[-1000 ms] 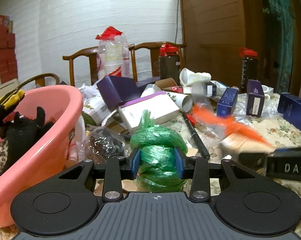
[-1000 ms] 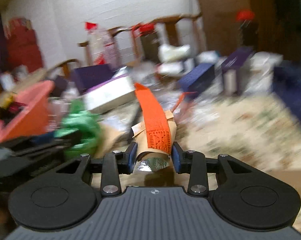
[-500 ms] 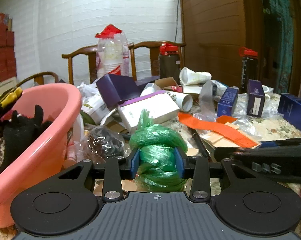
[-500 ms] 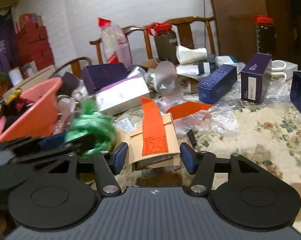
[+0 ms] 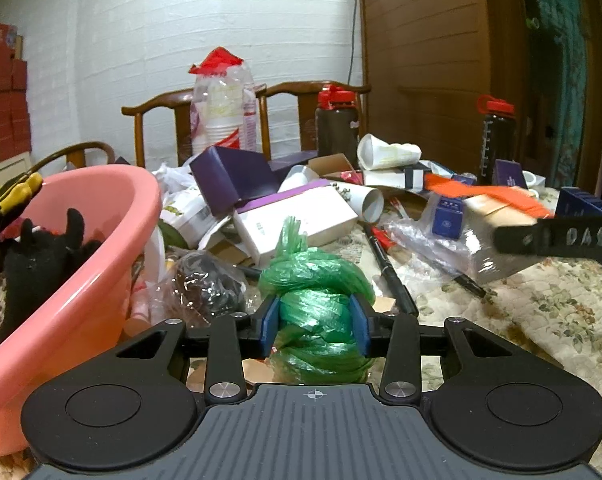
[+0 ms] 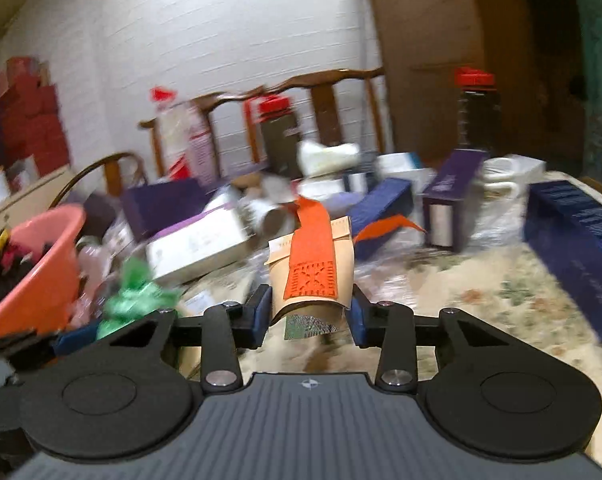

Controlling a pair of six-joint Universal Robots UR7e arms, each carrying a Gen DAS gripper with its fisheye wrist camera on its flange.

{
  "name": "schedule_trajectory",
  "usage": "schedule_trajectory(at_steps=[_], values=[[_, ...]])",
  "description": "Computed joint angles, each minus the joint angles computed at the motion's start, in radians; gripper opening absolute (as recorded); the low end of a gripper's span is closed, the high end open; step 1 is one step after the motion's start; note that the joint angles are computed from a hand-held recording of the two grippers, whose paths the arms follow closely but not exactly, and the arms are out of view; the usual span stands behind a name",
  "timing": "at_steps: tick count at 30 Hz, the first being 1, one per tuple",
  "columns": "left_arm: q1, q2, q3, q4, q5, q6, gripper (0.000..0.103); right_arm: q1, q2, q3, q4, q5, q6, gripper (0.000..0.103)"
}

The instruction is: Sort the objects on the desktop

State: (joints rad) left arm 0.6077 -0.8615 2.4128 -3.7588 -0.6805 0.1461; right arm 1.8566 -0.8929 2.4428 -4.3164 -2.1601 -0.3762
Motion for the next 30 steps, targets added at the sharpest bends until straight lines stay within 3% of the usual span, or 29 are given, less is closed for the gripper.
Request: schedule_trajectory(at_steps=[8,12,18,20,24,25,28,30], values=[[0.0,0.005,-0.001,-0.005,0.002,0.005,0.039,-0.011,0.01,-0.026,0.143,-0.039,0.019,0.045],[0.001,0.0,0.001,0.004,-0.005,0.002,0.037,-0.036,-0.048,0.009,0.302,0.088,0.083,0.045],[0.007,-0.058,0.01,0.076,-0.052,-0.078,0.041,-0.082,-0.142,0.063,0.364,0.275,0.158,0.042],[-0.007,-0.05,0.017,0.038,-0.04,-0.057,0.04,-0.042,-0.096,0.046,0.256,0.175,0.12,0.042],[-0.012,-0.015,0.007,-0.025,0.007,-0.018,0.04,0.035,0.054,-0.046,-0.004,-0.092,-0.093,0.042],[0.002,-0.022,0.0,0.009,0.001,-0.03,0.04,0.03,0.059,-0.054,-0.002,-0.106,-0.106,0.042],[0.025,-0.012,-0.016,0.027,0.002,-0.034,0.039,0.007,0.035,-0.051,0.114,-0.11,-0.036,0.042],[0.021,-0.011,-0.013,0.02,0.002,-0.028,0.039,-0.012,-0.002,-0.029,0.21,-0.05,0.032,0.042]])
